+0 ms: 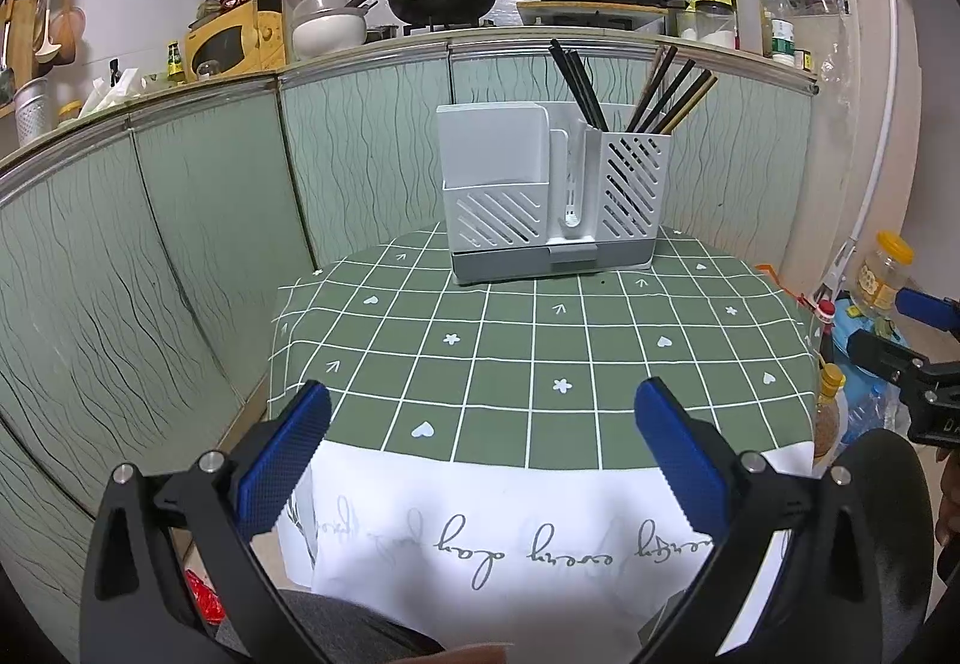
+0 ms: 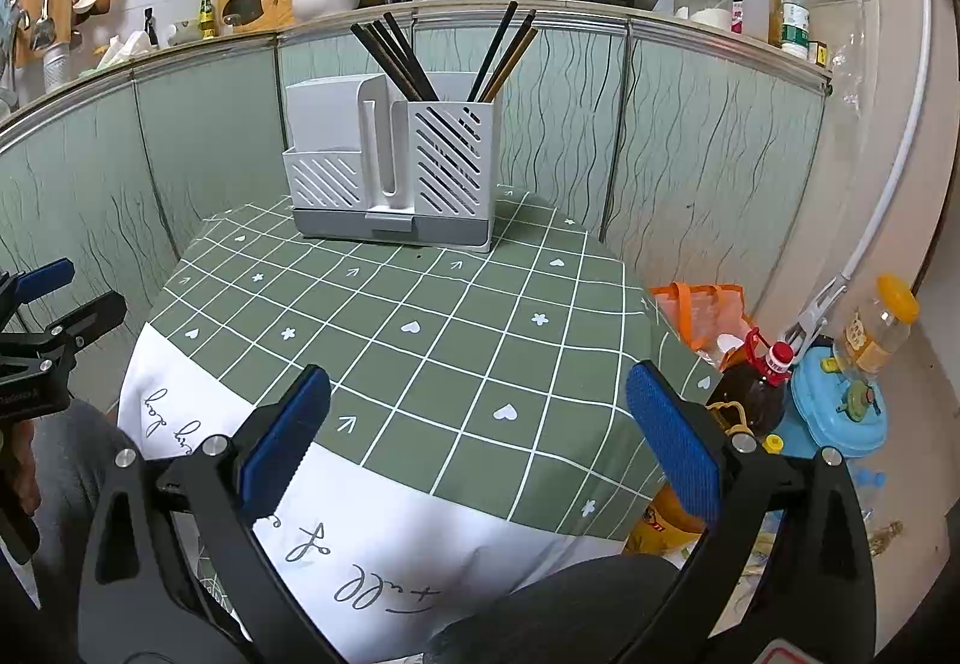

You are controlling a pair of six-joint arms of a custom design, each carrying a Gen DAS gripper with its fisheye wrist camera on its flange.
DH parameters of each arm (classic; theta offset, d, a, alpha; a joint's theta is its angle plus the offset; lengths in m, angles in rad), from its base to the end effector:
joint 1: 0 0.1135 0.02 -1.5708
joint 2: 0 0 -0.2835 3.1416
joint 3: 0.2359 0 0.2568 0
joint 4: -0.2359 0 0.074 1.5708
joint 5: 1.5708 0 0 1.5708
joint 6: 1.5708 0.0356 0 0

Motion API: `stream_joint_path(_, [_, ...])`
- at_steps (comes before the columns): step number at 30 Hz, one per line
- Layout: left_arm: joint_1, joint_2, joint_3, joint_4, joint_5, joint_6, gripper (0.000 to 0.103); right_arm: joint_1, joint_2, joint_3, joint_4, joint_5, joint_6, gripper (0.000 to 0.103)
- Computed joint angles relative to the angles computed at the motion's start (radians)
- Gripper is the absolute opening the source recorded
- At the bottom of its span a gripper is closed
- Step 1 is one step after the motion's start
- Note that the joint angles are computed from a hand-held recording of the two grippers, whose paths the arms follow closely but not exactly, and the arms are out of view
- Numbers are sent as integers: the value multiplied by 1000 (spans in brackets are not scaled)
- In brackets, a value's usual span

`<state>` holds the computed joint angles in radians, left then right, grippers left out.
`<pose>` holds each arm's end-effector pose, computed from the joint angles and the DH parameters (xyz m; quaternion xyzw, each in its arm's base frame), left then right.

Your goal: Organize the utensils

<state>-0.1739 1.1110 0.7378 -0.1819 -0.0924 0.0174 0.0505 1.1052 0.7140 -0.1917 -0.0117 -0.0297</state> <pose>0.2385 -0.0386 0.2747 0.0610 0.8710 0.0023 0.4874 0.2376 0.0124 0.2668 -0.0381 0.8796 0.0101 0.4740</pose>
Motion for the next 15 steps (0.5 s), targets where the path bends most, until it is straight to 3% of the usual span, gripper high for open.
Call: stream_joint_path(15, [17,5,2,-5,21,-3,99,1,-4,-1,-2,0,6,95])
